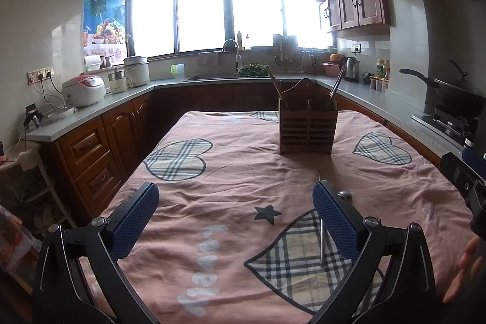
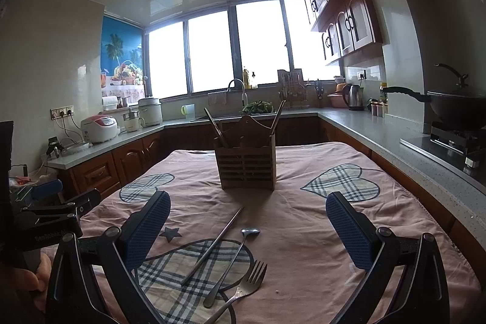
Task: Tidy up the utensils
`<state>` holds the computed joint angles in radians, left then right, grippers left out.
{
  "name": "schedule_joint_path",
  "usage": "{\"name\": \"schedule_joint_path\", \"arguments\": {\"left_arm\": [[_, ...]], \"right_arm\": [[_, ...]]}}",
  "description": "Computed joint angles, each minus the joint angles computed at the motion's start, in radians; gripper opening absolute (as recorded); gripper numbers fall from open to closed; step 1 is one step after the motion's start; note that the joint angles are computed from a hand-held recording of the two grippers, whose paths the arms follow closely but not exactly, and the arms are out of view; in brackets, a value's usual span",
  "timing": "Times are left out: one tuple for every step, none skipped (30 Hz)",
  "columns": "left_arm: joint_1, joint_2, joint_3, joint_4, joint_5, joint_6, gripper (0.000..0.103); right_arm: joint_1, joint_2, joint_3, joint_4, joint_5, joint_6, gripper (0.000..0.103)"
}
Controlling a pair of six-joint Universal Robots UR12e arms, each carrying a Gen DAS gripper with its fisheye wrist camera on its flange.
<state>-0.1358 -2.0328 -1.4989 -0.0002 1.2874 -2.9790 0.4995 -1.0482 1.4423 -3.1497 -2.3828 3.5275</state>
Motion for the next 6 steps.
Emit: {"name": "schedule_joint_path", "arguments": {"left_arm": [[-0.001, -0.001, 0.002, -0.001, 0.002, 0.000, 0.103], [-0.001, -0.002, 0.003, -0.003, 0.001, 0.000, 0.103], [-0.001, -0.002, 0.005, -0.004, -0.001, -0.001, 0.103], [-0.001, -0.004, 0.007, -0.006, -0.001, 0.000, 0.103], [-0.002, -0.004, 0.009, -0.009, -0.002, -0.001, 0.103], [-0.002, -0.005, 0.011, -0.012, -0.005, -0.002, 0.103]], "right_arm": [[0.000, 0.000, -0.001, 0.001, 0.001, 0.000, 0.103], [-0.001, 0.001, -0.001, 0.003, 0.000, 0.001, 0.103], [0.000, 0.000, -0.001, 0.004, -0.001, 0.002, 0.103], [-0.001, 0.000, -0.002, 0.005, 0.000, 0.003, 0.103], [-0.001, 0.000, -0.002, 0.006, 0.001, 0.003, 0.103], [-0.001, 0.000, -0.002, 0.006, 0.000, 0.003, 0.103]]}}
